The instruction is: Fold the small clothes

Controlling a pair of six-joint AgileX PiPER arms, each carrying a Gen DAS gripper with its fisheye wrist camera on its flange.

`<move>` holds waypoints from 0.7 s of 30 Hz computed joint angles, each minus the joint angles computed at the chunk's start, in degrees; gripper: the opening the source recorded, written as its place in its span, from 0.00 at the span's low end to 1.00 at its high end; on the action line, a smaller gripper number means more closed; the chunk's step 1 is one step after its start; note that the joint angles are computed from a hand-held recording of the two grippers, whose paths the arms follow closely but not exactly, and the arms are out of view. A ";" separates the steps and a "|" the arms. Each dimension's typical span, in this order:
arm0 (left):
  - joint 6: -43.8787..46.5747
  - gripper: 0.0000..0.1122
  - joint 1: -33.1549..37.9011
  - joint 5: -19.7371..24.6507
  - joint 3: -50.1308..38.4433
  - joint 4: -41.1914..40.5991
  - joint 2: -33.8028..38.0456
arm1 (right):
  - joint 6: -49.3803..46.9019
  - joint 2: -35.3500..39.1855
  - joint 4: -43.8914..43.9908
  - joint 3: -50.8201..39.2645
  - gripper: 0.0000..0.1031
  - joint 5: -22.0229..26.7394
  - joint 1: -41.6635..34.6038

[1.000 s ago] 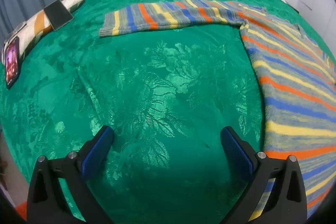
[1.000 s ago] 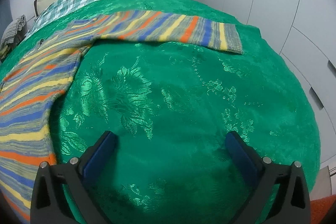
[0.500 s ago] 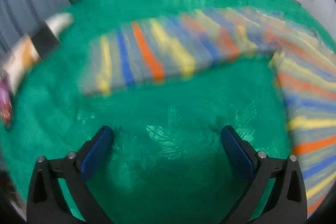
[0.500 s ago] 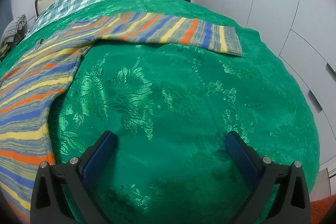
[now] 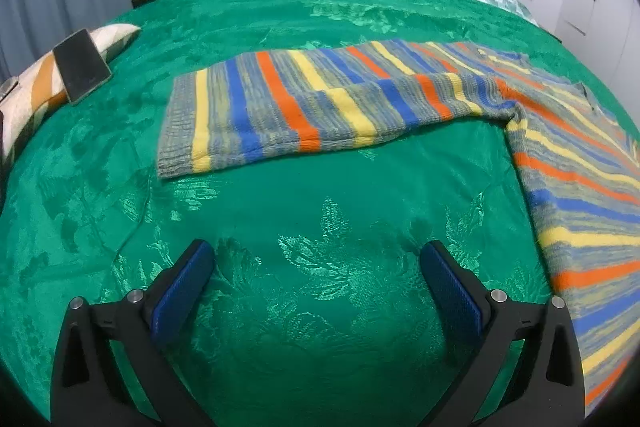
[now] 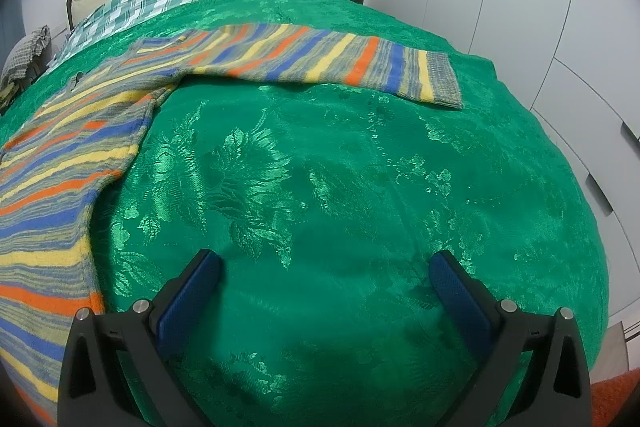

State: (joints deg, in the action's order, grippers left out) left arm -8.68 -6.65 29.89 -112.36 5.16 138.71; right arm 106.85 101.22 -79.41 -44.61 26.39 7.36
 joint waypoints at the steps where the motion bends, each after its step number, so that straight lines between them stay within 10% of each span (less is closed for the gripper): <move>1: 0.57 0.91 0.22 0.25 -0.64 -0.53 0.36 | 0.12 -0.02 -0.10 0.03 1.00 -0.02 -0.01; 21: 0.08 0.91 0.05 0.30 -0.61 -0.06 0.33 | 0.82 0.34 -0.88 -0.20 1.00 0.14 0.01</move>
